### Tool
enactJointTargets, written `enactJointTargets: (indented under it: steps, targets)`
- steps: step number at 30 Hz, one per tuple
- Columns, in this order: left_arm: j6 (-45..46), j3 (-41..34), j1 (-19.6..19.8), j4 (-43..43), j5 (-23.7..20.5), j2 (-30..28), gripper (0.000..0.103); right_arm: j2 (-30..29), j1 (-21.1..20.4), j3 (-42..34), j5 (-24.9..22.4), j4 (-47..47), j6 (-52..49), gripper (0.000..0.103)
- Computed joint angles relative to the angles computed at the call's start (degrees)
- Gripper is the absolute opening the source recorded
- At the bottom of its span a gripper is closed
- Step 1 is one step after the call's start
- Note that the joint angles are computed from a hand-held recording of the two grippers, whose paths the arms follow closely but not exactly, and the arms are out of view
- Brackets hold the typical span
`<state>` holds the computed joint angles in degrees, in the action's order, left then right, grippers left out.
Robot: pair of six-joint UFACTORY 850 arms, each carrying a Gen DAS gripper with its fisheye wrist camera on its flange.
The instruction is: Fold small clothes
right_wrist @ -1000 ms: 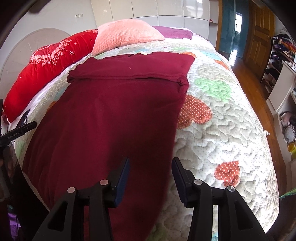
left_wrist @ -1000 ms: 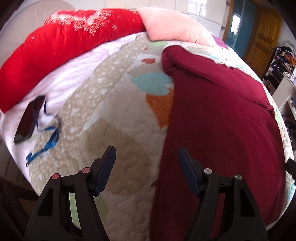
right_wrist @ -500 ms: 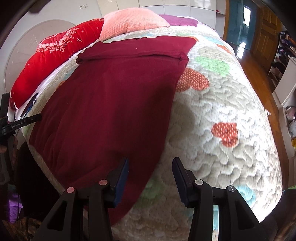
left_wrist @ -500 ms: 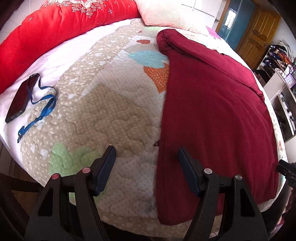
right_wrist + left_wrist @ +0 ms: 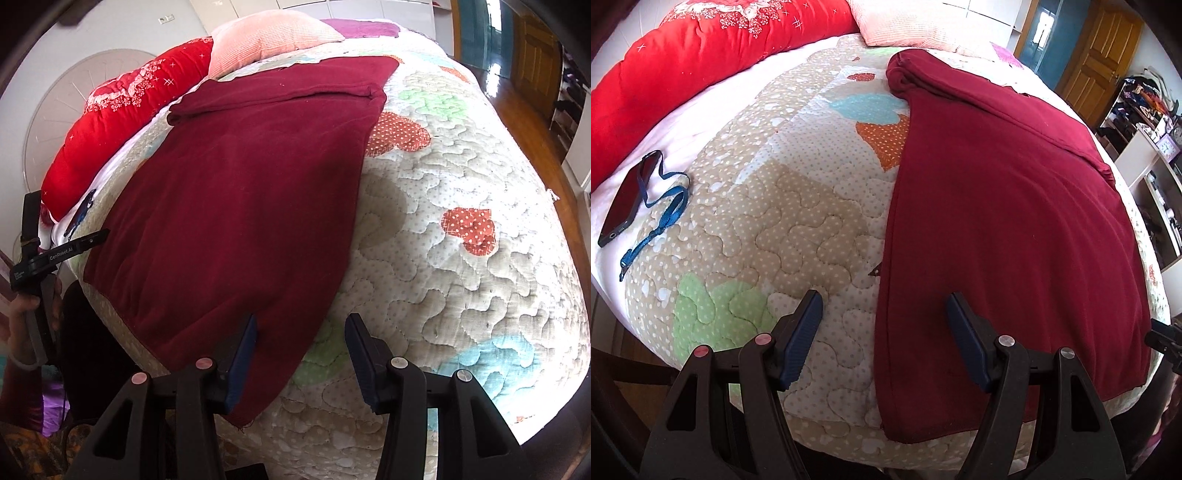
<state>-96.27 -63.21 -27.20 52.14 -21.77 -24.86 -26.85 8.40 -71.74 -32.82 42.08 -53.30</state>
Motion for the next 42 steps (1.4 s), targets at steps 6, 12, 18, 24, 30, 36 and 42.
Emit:
enactJointTargets:
  steps: [6,12,18,24,30,36,42]
  targets:
    - [2.96,0.56,-0.18,-2.43,0.60,0.44,0.070,0.61,-0.68,1.01,-2.24,1.14,-1.25,0.048]
    - [1.37,0.54,-1.12,-0.36,-0.89,0.08,0.070,0.56,-0.99,1.43,-2.82,2.00,-2.13,0.049]
    - [5.35,0.96,-1.09,-4.09,-0.22,0.69,0.070,0.71,-0.86,1.70,-3.21,2.58,-2.86,0.050]
    - [4.82,2.19,-1.42,-4.44,1.23,1.51,0.074,0.19,-1.42,1.46,-6.29,4.38,-4.81,0.051]
    - [4.98,1.76,-1.34,-4.77,2.45,1.02,0.074,-0.77,-2.49,1.94,-9.30,10.52,-9.28,0.052]
    - [2.27,4.27,0.08,-2.69,10.63,2.28,0.034,-3.41,-3.76,1.30,-17.98,14.95,-13.14,0.025]
    - [10.00,4.07,1.51,-9.82,13.55,4.44,0.009,-4.03,-4.95,-0.95,-22.75,24.00,-19.52,0.011]
